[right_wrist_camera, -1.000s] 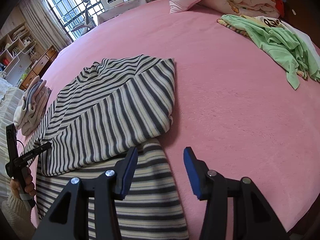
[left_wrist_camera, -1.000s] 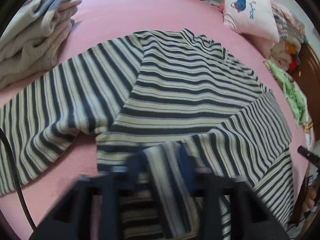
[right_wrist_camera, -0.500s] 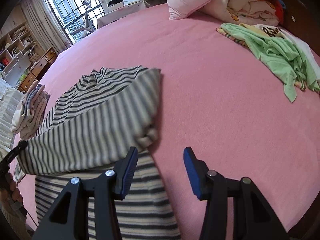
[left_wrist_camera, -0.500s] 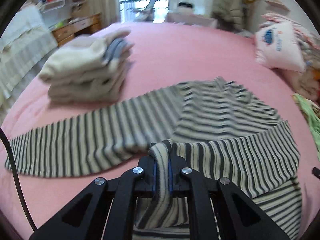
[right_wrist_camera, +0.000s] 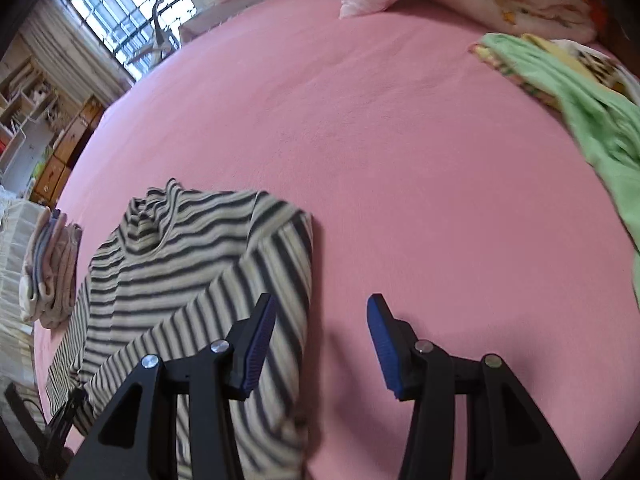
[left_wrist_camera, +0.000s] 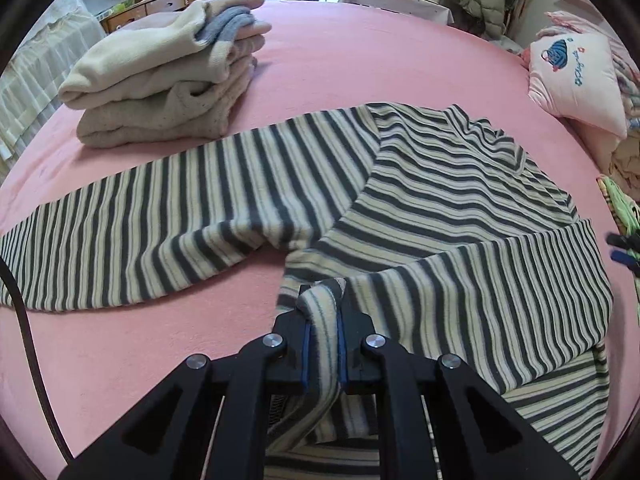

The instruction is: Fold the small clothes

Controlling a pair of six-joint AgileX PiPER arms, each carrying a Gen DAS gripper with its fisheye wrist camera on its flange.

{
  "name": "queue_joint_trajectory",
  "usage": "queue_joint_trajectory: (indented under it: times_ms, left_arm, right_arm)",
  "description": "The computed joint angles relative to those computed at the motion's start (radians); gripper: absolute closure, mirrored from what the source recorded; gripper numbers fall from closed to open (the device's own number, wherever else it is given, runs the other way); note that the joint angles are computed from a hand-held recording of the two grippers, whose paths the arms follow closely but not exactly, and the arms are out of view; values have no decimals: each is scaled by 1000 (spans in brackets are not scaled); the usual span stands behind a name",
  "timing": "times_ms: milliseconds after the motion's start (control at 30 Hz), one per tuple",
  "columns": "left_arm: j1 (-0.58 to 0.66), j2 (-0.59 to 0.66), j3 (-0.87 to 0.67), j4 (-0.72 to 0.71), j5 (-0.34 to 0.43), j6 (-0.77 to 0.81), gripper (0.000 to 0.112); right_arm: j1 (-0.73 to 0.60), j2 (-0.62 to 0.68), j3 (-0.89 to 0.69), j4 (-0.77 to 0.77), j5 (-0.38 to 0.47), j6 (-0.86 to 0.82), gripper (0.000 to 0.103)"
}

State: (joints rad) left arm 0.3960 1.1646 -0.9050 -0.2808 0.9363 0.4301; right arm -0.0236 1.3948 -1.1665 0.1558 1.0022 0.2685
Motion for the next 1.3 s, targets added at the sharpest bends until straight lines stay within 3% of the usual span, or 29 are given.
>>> queue_joint_trajectory:
  times_ms: [167, 333, 367, 400, 433, 700, 933, 1167, 1233, 1300]
  left_arm:
    - [-15, 5, -5, 10, 1, -2, 104]
    - [-15, 18, -9, 7, -2, -15, 104]
    - [-13, 21, -11, 2, 1, -13, 104]
    - [-12, 21, -12, -1, 1, -14, 104]
    - [-12, 21, -13, -4, 3, -14, 104]
    - [-20, 19, -42, -32, 26, -5, 104]
    - [-103, 68, -54, 28, -30, -100, 102]
    - [-79, 136, -44, 24, -60, -109, 100]
    - [-71, 138, -36, 25, -67, -101, 99]
    - [-55, 142, -40, 6, -55, -78, 98]
  right_arm:
    - [-61, 133, -15, 112, -45, -91, 55]
    - [-116, 162, -1, 282, -82, -245, 56]
    - [-112, 166, -9, 292, -75, -265, 65]
    - [-101, 171, -18, 284, -67, -273, 94]
    - [-77, 177, -38, 245, -54, -256, 98]
    - [128, 130, -147, -296, -44, 54, 99]
    - [304, 247, -231, -649, 22, 220, 100]
    - [343, 327, -169, -813, 32, 328, 100]
    - [355, 355, -155, -893, 69, 386, 103]
    - [300, 364, -169, -818, 74, 346, 103]
